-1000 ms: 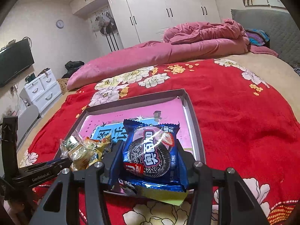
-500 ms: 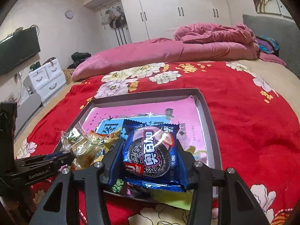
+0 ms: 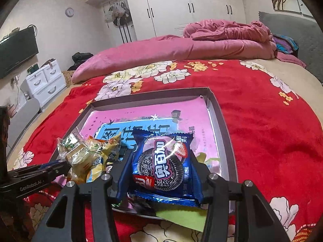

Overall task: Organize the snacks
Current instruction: 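Open left gripper releasing the candy while right gripper releases the blue cookie bag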

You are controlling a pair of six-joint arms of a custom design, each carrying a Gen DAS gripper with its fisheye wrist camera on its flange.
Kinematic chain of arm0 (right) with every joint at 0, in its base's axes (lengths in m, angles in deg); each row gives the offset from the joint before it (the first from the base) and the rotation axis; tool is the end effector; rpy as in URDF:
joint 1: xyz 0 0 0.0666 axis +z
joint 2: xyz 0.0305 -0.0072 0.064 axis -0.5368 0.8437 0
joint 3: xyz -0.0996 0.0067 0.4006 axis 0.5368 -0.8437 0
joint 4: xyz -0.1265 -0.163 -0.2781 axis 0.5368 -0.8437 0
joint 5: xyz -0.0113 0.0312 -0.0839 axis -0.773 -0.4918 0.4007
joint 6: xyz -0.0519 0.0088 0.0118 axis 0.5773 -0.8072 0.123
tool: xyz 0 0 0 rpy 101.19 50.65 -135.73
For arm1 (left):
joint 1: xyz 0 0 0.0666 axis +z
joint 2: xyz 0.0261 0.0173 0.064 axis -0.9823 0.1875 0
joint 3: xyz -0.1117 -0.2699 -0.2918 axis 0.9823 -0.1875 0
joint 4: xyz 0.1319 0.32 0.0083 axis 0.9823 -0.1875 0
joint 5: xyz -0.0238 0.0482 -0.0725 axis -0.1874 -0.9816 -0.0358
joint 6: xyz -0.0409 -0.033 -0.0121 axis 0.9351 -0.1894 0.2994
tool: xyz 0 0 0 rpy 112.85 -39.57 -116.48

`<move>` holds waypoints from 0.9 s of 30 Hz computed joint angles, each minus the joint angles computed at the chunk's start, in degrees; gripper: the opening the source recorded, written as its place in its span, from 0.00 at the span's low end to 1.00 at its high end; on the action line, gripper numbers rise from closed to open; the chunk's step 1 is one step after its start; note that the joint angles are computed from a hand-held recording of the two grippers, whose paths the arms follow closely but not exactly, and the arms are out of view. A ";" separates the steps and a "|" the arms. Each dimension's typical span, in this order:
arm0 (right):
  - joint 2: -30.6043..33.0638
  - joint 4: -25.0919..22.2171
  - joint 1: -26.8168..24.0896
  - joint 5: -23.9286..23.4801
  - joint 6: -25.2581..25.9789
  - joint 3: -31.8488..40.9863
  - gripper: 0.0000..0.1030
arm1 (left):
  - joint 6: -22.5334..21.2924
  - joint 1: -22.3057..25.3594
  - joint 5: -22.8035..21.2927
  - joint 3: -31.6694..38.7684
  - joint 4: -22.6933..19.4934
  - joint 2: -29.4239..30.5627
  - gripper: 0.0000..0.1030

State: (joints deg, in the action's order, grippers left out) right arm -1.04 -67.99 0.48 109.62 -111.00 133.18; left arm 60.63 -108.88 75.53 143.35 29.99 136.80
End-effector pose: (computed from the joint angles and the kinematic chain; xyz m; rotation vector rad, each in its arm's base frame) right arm 0.2947 0.1708 0.5065 0.2761 2.2671 0.0460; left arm 0.3765 -0.2173 0.5003 0.3090 2.4929 -0.4052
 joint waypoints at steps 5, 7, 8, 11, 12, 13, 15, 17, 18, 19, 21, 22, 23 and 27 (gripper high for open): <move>0.06 0.21 -0.13 -0.76 0.24 -0.10 0.51 | -0.05 0.02 0.03 0.02 -0.04 -0.02 0.26; -0.05 0.42 -0.21 -1.03 0.12 -0.31 0.51 | -0.05 0.01 0.00 0.02 -0.02 0.02 0.26; -0.03 0.44 -0.22 -1.07 0.07 -0.33 0.51 | -0.12 0.08 0.03 0.03 -0.07 -0.03 0.26; -0.02 0.54 -0.20 -1.15 -0.17 -0.45 0.51 | -0.07 0.06 0.05 0.03 -0.03 0.02 0.26; -0.04 0.56 -0.20 -1.14 -0.26 -0.49 0.51 | -0.03 0.05 0.06 0.01 0.01 0.04 0.26; 0.01 0.52 -0.09 -0.99 -0.39 -0.50 0.51 | -0.02 0.04 0.05 0.04 -0.03 0.03 0.26; 0.08 0.35 0.04 -0.74 -0.52 -0.46 0.51 | -0.06 0.03 0.01 0.02 0.00 0.06 0.26; 0.18 0.16 0.23 -0.52 -0.59 -0.34 0.52 | -0.05 0.08 0.08 0.02 0.02 0.04 0.26; 0.21 0.13 0.33 -0.48 -0.66 -0.31 0.52 | -0.02 0.09 0.10 0.01 0.02 0.07 0.26; 0.27 0.03 0.36 -0.47 -0.75 -0.22 0.52 | 0.01 0.05 0.08 0.05 -0.02 0.08 0.26; 0.34 -0.15 0.40 -0.31 -1.01 -0.14 0.52 | -0.06 0.05 0.05 0.02 0.01 0.06 0.26; 0.38 -0.40 0.46 -0.03 -1.25 -0.07 0.52 | -0.10 0.07 0.04 0.03 -0.01 0.08 0.26; 0.33 -0.52 0.40 0.10 -1.38 -0.08 0.52 | -0.11 0.10 0.06 0.05 -0.02 0.04 0.26; -0.02 -0.44 0.20 0.17 -1.86 -0.33 0.54 | -0.06 0.09 0.09 0.04 -0.02 0.05 0.26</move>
